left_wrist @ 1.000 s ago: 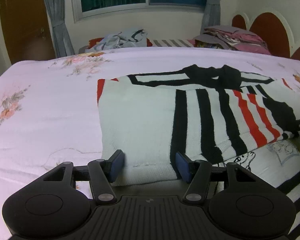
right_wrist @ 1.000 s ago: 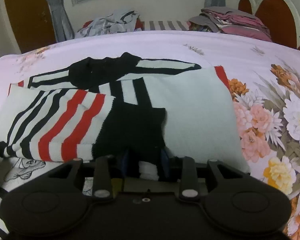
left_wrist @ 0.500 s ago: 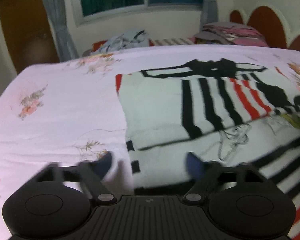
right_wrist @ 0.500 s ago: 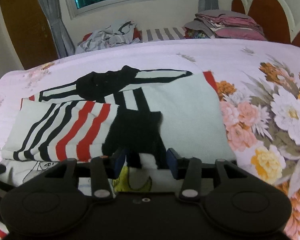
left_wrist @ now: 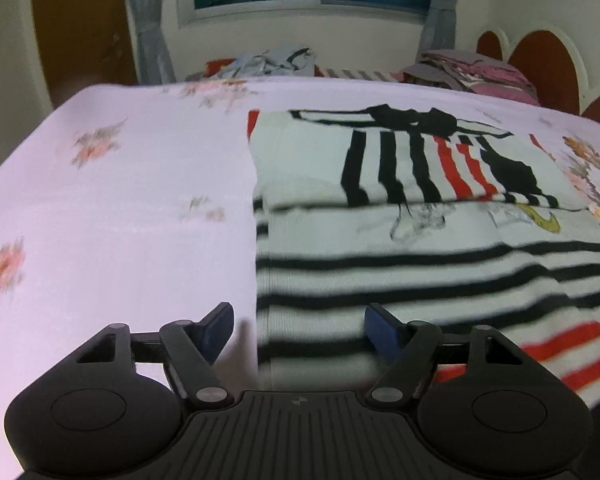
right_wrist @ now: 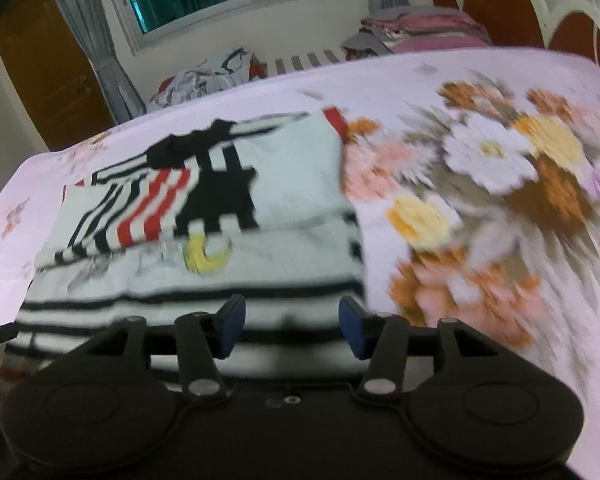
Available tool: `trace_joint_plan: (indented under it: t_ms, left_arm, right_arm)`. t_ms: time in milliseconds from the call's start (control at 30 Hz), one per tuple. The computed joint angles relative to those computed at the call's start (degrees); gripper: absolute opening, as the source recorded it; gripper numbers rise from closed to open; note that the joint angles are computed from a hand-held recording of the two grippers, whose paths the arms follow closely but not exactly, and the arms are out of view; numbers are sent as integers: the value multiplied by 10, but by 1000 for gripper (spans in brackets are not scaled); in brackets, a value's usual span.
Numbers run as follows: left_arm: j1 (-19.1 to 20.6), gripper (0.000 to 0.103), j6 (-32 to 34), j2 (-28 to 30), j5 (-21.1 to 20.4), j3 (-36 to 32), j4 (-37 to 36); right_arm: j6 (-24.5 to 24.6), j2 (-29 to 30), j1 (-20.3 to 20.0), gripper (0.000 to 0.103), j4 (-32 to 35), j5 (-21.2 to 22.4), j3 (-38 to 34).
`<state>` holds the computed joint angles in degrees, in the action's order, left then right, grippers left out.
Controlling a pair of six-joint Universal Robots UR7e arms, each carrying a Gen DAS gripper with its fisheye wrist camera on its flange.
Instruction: Fold small clothes
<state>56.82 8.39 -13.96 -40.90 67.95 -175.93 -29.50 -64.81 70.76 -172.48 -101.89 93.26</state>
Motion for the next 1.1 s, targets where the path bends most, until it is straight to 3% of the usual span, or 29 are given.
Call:
trace_joint_plan:
  t_ms: [200, 367, 600, 833, 1100]
  left_arm:
    - [-18, 73, -98, -60, -6, 139, -21]
    - [-28, 54, -187, -99, -23, 229, -36]
    - [-35, 54, -243, -129, -58, 307, -66]
    - [-11, 54, -277, -130, -127, 295, -88]
    - [15, 55, -257, -114, -192, 242, -61]
  right_arm:
    - [7, -81, -43, 50, 4, 47, 95]
    - [21, -137, -80, 42, 31, 87, 159]
    - [9, -194, -119, 40, 70, 142, 224]
    - [37, -191, -133, 40, 92, 180, 216]
    - [87, -165, -144, 40, 144, 219, 169]
